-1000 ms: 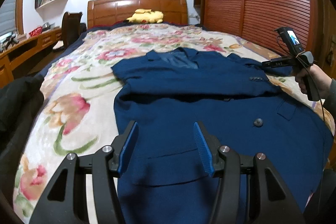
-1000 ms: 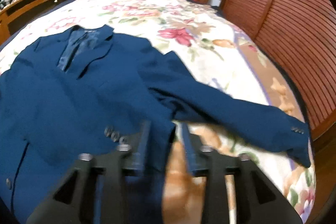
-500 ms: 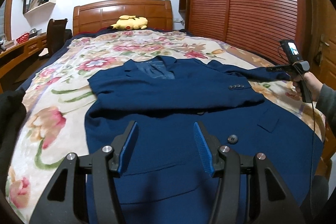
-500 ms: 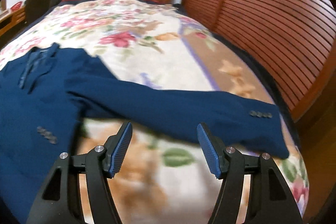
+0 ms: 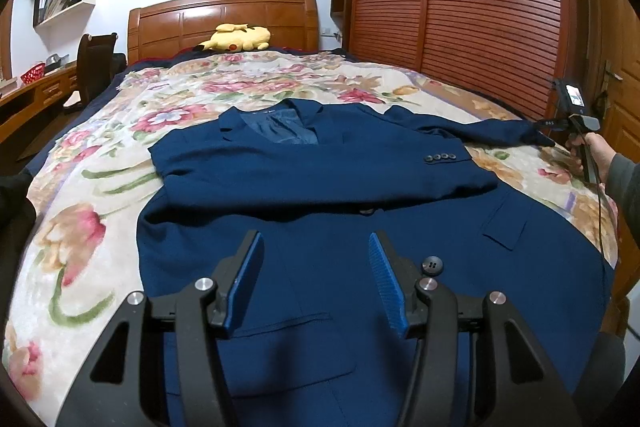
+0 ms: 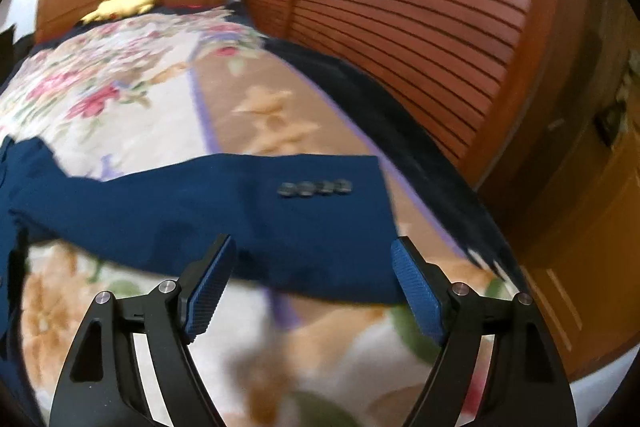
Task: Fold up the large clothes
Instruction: 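Move the right gripper to the other sleeve's buttoned cuff and grasp it, then lift the cuff of the sleeve up with the right gripper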
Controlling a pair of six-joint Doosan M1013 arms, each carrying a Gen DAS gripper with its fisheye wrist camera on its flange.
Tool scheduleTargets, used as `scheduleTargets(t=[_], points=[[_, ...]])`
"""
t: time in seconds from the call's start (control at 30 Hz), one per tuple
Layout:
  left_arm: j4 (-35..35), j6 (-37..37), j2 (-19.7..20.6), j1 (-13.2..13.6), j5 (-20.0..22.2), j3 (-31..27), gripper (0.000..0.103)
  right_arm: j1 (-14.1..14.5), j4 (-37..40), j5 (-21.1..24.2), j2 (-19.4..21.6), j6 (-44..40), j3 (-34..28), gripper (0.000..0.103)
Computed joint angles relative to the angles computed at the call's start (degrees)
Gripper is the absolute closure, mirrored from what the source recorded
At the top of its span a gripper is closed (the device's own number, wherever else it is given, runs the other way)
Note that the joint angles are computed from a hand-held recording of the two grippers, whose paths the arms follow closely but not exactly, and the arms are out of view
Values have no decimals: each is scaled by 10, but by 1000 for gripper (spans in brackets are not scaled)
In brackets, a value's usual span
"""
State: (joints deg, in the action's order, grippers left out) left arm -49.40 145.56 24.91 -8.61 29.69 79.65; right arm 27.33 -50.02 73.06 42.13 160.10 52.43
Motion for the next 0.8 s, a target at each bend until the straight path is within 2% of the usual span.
scheduleTargets(t=[0.17, 0.27, 0.33, 0.5, 0.53, 0.57, 0.6, 0.67, 0.7, 0.73, 0.8], points=[[23, -23, 5, -3, 3, -6, 49, -12, 12, -4, -11, 35, 24, 21], [30, -29, 6, -4, 1, -6, 49, -22, 46, -13, -14, 49, 32, 21], [31, -29, 5, -5, 1, -6, 49, -32, 97, 6, -4, 34, 17, 21], [32, -32, 6, -4, 4, -6, 49, -27, 86, 27, 7, 15, 2, 21], [32, -32, 6, -4, 5, -6, 49, -26, 85, 20, 4, 14, 6, 26], [32, -33, 6, -3, 5, -7, 49, -25, 84, 13, 3, 11, 9, 38], [31, -33, 6, -3, 6, -6, 49, -22, 80, 9, 2, 0, 10, 44], [29, -32, 6, -3, 5, -7, 49, -17, 80, 11, 7, -32, 1, 85], [27, -32, 6, -3, 4, -7, 49, -13, 74, 25, 15, -53, -15, 92], [23, -28, 6, -2, 2, -5, 49, -7, 57, 50, 24, -70, -34, 94], [24, -32, 6, -2, -1, -5, 49, 6, 17, 65, 29, -77, -51, 96]])
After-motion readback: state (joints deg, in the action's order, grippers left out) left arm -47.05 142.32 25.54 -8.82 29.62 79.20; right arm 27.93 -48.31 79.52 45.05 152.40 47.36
